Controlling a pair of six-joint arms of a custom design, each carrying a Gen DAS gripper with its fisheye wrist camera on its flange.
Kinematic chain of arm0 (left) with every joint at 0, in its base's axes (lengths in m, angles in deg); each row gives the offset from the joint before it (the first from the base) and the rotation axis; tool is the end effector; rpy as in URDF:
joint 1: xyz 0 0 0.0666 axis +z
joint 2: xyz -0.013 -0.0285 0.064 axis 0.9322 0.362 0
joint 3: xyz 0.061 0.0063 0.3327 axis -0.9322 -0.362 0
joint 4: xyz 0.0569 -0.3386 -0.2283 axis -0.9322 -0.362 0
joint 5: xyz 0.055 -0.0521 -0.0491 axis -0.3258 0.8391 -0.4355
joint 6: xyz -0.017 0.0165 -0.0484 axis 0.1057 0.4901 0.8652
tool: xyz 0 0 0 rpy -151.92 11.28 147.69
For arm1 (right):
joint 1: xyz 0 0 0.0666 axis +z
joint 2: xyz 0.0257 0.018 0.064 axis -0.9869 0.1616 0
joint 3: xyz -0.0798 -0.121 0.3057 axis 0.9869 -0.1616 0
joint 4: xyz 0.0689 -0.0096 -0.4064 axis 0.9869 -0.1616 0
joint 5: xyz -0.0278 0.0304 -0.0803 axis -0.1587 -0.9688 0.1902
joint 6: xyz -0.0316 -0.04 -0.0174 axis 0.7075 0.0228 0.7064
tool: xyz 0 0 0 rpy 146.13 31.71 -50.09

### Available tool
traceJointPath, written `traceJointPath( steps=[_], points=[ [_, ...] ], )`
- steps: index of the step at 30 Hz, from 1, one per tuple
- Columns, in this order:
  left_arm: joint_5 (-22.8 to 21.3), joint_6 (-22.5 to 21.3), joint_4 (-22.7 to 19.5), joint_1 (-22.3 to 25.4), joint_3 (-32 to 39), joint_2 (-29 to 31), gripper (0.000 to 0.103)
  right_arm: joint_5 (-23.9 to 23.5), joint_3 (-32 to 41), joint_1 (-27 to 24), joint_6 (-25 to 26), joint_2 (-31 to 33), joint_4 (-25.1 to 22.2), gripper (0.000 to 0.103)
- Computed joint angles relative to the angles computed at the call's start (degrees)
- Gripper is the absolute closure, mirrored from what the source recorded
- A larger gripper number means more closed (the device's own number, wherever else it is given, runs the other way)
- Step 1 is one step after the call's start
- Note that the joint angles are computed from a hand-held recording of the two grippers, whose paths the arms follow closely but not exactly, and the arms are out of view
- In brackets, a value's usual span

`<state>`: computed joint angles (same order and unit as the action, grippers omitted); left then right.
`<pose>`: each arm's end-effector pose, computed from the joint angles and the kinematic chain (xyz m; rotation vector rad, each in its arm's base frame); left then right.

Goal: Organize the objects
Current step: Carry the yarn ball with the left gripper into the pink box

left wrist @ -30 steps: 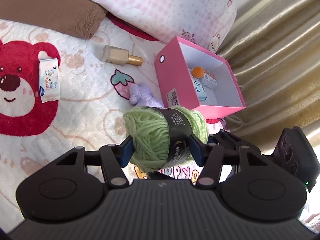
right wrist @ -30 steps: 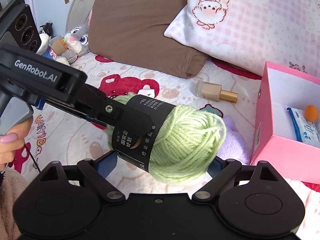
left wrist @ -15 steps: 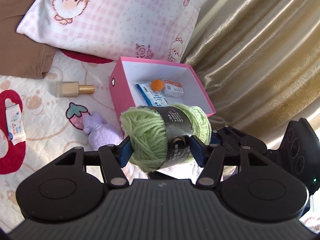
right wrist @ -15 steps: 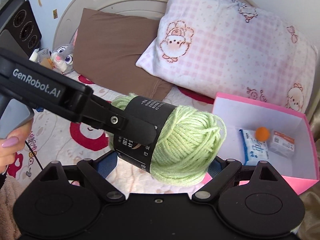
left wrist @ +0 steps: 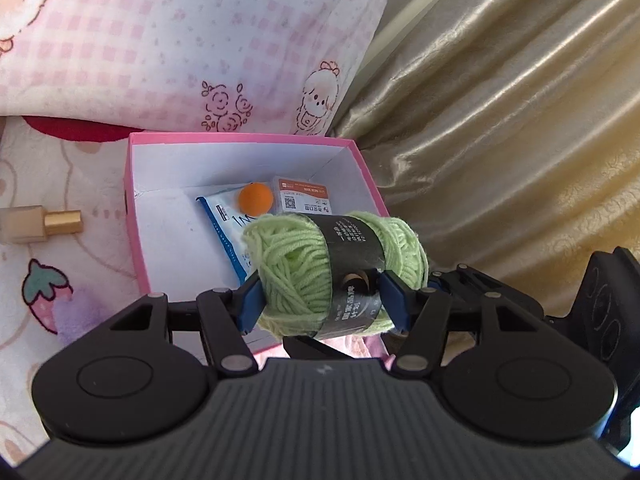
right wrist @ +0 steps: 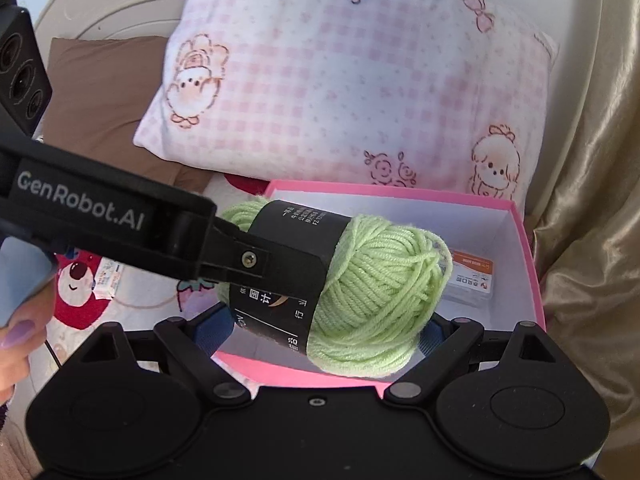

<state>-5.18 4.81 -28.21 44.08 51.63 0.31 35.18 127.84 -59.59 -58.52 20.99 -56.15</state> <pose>0.4606 -0.2197 0.5113 -0.2626 2.3972 -0.7945 0.4329 0.1725 0.4988 -0.6222 2.3790 0.3118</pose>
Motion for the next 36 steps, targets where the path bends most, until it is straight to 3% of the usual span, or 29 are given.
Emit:
traceJointPath(
  steps=[4, 7, 13, 20, 23, 26, 32, 36],
  points=[
    [-1.63, 5.94, -0.01, -0.3, 2.03, 4.58, 0.045, -7.96, 6.23, -4.93, -3.18, 7.55, -5.62, 0.009],
    [-0.52, 7.67, 1.16, -0.37, 1.12, 6.04, 0.045, -10.19, 6.83, -6.6, -5.12, 9.76, -7.19, 0.009],
    [0.39, 8.98, 2.77, -0.11, -1.21, 7.29, 0.044, -7.31, 5.08, -5.9, -3.11, 10.87, -6.75, 0.009],
    [0.91, 7.47, 4.03, -0.6, -2.11, 9.07, 0.046, -4.06, 9.07, -6.17, 1.42, 15.93, -11.1, 0.009],
    [4.56, 7.8, 6.64, -0.07, -5.21, 7.98, 0.049, -3.09, 9.62, -6.34, 4.22, 16.53, -13.7, 0.009],
    [5.59, 8.18, 7.62, 0.32, -6.24, 7.54, 0.051, -2.35, 8.44, -6.25, 6.21, 15.49, -13.26, 0.009],
    [3.24, 7.52, 5.08, -0.16, -5.1, 7.77, 0.05, -5.79, 8.03, -7.55, 4.62, 15.34, -13.6, 0.009],
    [-0.8, 5.75, 3.19, -1.04, -4.42, 7.77, 0.052, -6.32, 7.15, -8.36, 3.98, 14.54, -13.31, 0.009]
  ],
)
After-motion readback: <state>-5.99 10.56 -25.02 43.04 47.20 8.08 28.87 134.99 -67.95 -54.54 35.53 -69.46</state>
